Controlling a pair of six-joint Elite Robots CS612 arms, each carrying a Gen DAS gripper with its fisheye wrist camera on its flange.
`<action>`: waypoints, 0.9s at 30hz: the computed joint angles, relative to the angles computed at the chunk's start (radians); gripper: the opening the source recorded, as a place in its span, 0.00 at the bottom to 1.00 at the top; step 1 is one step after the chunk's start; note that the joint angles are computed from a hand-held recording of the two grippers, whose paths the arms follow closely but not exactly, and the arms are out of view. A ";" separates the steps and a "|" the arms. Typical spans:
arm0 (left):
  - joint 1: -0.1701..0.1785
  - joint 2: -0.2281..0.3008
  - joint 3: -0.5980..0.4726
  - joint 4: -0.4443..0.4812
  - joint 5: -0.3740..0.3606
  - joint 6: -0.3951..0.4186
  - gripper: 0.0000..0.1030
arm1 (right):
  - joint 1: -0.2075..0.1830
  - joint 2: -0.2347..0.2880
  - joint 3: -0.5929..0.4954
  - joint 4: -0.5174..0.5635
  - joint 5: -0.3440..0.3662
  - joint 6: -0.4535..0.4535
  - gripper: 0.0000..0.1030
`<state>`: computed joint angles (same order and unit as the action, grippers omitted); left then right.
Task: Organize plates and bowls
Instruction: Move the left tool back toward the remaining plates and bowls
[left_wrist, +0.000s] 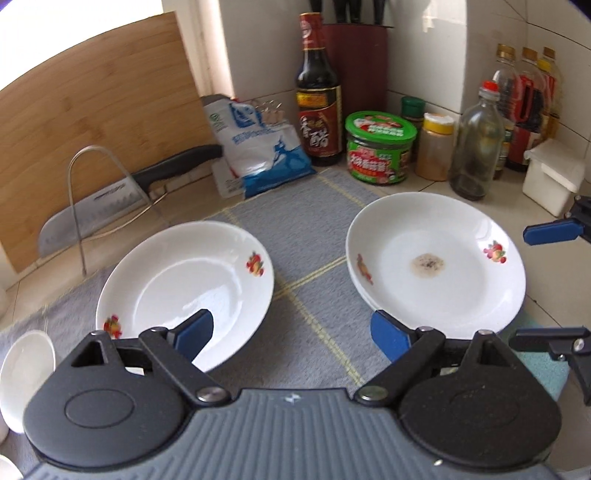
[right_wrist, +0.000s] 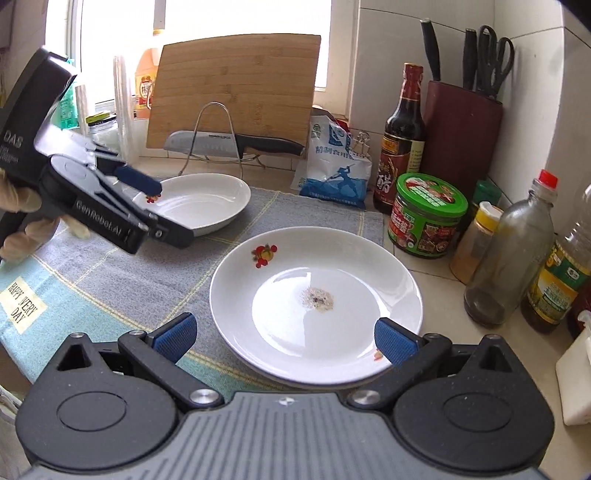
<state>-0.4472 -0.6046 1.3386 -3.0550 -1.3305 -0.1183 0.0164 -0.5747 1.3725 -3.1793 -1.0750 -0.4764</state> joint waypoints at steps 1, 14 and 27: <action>-0.002 -0.002 0.013 -0.010 0.024 -0.024 0.90 | 0.002 0.002 -0.008 0.009 0.009 -0.008 1.00; -0.020 0.008 0.074 0.029 0.259 -0.229 0.89 | 0.028 0.038 -0.130 0.183 0.131 -0.093 1.00; 0.014 0.043 0.042 -0.017 0.165 -0.266 0.99 | 0.058 0.047 -0.189 0.279 0.131 -0.119 1.00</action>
<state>-0.4328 -0.5620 1.3810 -3.0719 -1.1655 -0.3840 0.0744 -0.5274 1.1835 -2.9000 -0.9444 -0.5952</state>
